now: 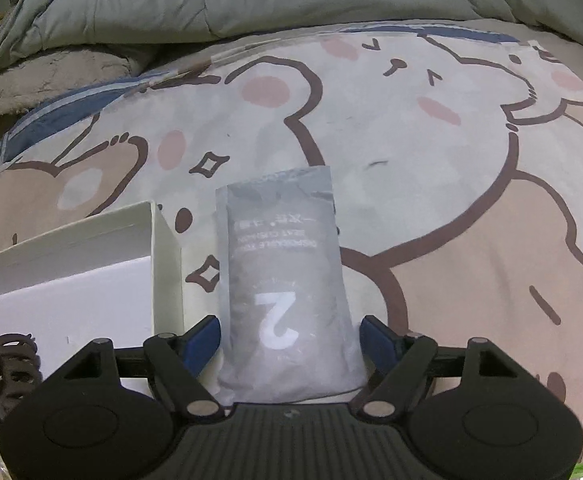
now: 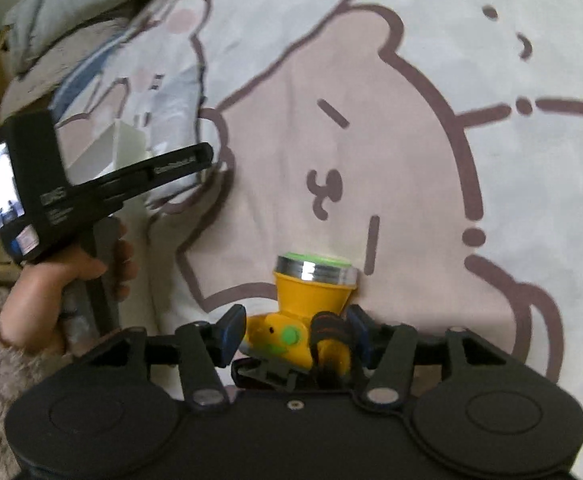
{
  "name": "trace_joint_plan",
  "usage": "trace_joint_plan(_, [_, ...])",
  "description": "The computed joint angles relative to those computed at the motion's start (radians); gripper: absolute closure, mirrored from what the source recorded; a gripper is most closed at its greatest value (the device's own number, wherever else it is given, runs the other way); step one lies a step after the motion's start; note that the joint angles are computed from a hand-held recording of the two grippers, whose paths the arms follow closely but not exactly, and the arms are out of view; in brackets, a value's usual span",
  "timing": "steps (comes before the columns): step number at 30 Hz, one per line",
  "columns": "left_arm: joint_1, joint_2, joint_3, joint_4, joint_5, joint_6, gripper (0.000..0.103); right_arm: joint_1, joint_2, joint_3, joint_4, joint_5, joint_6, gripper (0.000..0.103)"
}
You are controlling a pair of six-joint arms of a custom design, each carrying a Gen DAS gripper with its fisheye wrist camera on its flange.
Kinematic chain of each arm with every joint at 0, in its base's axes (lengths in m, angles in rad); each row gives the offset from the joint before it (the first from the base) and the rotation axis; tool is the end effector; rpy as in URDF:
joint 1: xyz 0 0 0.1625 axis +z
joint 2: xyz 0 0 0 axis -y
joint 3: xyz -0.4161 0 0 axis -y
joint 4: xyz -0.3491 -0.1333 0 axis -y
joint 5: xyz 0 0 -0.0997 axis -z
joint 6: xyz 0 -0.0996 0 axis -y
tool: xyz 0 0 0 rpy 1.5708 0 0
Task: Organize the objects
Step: 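Lift the gray pouch with the left gripper while the right lifts the headlamp toward the tray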
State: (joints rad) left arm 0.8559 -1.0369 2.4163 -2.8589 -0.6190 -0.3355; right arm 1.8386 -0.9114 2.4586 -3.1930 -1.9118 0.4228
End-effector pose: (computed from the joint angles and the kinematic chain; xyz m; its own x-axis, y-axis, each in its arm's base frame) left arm -0.0821 -0.4216 0.1113 -0.5827 0.1645 -0.7959 0.4882 0.8538 -0.1810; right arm 0.1942 -0.3300 0.0562 -0.9431 0.1892 0.2734 0.1350 0.9694 -0.2052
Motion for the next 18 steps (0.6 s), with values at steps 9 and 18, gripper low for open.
trace_joint_plan(9, [-0.004, -0.056, 0.030, 0.017, -0.081, -0.009, 0.042, -0.074, 0.079, 0.031, -0.166, 0.059, -0.031, 0.057])
trace_joint_plan(18, [-0.069, -0.164, 0.114, 0.103, -0.164, -0.071, 0.045, -0.034, 0.057, 0.068, -0.245, 0.020, -0.133, 0.062])
